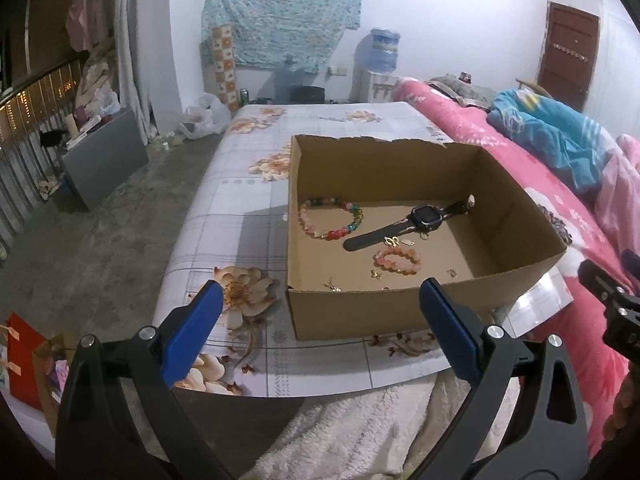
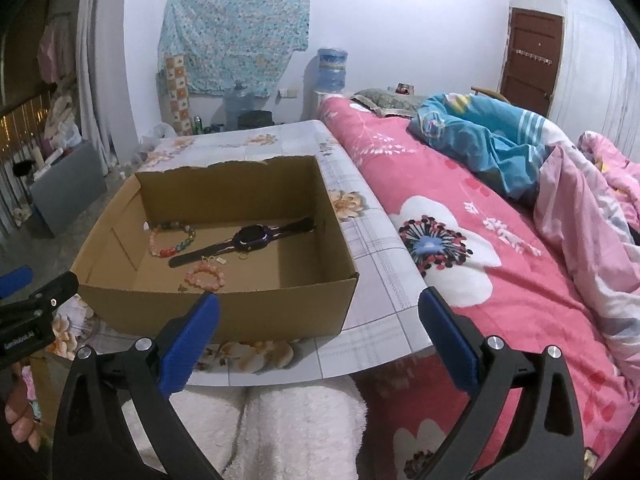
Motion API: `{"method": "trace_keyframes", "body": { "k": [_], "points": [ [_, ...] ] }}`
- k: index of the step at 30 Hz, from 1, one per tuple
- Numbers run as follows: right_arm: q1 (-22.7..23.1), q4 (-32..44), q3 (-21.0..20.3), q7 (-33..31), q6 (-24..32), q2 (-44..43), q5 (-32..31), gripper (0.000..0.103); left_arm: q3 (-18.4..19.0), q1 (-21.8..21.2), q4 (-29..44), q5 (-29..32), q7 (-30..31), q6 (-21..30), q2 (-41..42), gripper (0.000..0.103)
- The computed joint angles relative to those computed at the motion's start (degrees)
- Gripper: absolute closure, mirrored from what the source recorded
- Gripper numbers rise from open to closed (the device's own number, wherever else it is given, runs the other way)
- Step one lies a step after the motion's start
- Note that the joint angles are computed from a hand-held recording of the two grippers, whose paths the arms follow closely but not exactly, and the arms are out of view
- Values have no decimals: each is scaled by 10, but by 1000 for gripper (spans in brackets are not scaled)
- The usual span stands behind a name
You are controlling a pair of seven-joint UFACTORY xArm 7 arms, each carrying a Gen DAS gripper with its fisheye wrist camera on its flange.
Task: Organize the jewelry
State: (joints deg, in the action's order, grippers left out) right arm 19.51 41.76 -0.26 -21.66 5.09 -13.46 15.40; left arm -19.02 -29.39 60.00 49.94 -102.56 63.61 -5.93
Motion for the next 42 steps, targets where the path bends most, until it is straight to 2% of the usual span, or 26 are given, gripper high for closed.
{"method": "trace_keyframes", "body": {
  "k": [3,9,14,20,31,42],
  "points": [
    [-26,-4,27,31,0,2,-36,6,1,-1,1,-5,-4,-1,3,8],
    [-28,5,26,47,24,14,-48,6,6,-2,3,-25,1,-7,15,8],
    [-46,25,39,72,52,39,-68,6,14,-3,11,-41,5,-16,27,8],
    [-40,53,33,31,82,68,-22,6,23,-7,34,-56,20,-11,52,8],
    [-61,91,51,18,103,112,-16,6,48,-19,76,-80,56,-8,92,8],
    [-67,107,63,22,117,129,-27,6,57,-20,77,-89,60,-20,99,8]
  ]
}}
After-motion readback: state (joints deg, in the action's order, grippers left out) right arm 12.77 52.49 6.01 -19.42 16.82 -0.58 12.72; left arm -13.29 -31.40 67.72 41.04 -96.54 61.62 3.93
